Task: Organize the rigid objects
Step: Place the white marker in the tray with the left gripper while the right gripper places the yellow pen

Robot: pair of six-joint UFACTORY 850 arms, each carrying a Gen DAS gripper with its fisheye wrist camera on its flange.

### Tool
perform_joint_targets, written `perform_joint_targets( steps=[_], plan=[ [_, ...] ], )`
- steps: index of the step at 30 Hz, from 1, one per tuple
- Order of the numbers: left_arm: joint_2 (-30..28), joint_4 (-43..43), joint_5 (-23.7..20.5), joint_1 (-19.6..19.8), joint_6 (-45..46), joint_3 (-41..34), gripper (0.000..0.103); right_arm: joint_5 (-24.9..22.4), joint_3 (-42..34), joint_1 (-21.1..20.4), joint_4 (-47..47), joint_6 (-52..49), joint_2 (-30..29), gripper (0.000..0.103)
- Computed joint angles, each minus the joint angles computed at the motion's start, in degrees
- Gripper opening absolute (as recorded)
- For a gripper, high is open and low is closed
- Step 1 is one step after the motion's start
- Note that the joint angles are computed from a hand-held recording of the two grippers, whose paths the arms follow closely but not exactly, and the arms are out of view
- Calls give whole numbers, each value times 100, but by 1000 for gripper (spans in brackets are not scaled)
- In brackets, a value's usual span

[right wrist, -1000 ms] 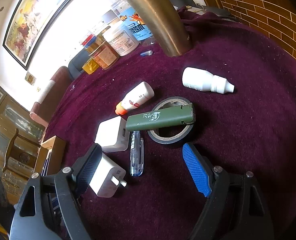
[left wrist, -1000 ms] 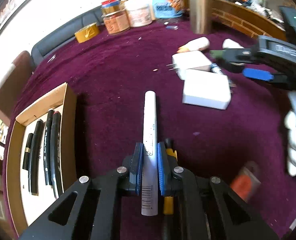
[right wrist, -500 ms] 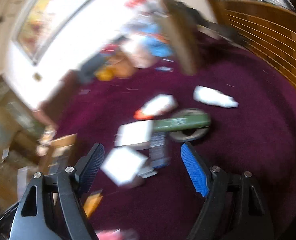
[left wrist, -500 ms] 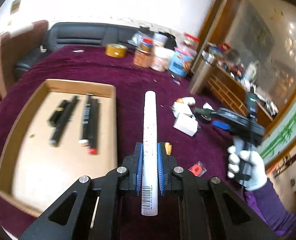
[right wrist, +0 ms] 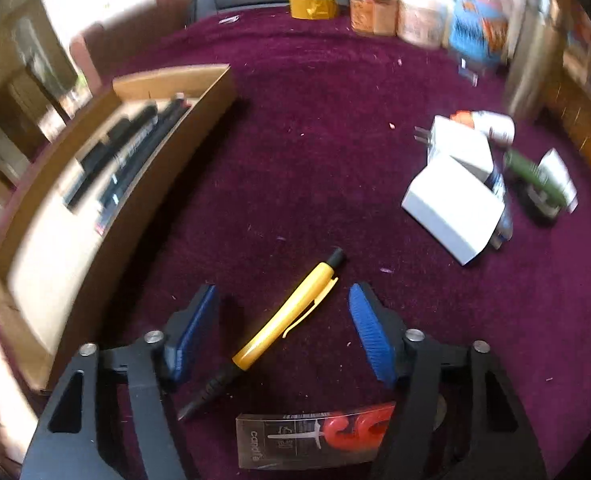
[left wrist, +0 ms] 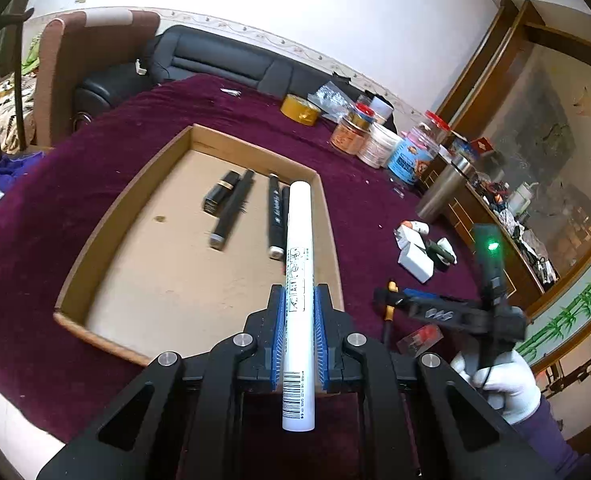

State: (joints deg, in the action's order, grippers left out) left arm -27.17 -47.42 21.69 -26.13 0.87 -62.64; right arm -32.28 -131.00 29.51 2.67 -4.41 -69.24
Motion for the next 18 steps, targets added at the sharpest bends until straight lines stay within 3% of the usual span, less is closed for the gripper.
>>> perform_joint_targets(
  steps=[2,4,12,16,18],
  plan=[
    [74,-8,98,19,-22,109,11,403,475,93,-480,322,252,31],
    [110,177,151,63,-260,197,11,410,542,21,0,-96,304,13],
    [146,675,63,292,-855,370,11,196,639,-383,3082,-2072,410,9],
    [82,720,-163,472,-845,264,11,-300,299,-472,4084,-2534,333,9],
    [-12,343,-364,570,-355,89,11,-672,-237,-455,4306,-2468,73,9]
  ],
)
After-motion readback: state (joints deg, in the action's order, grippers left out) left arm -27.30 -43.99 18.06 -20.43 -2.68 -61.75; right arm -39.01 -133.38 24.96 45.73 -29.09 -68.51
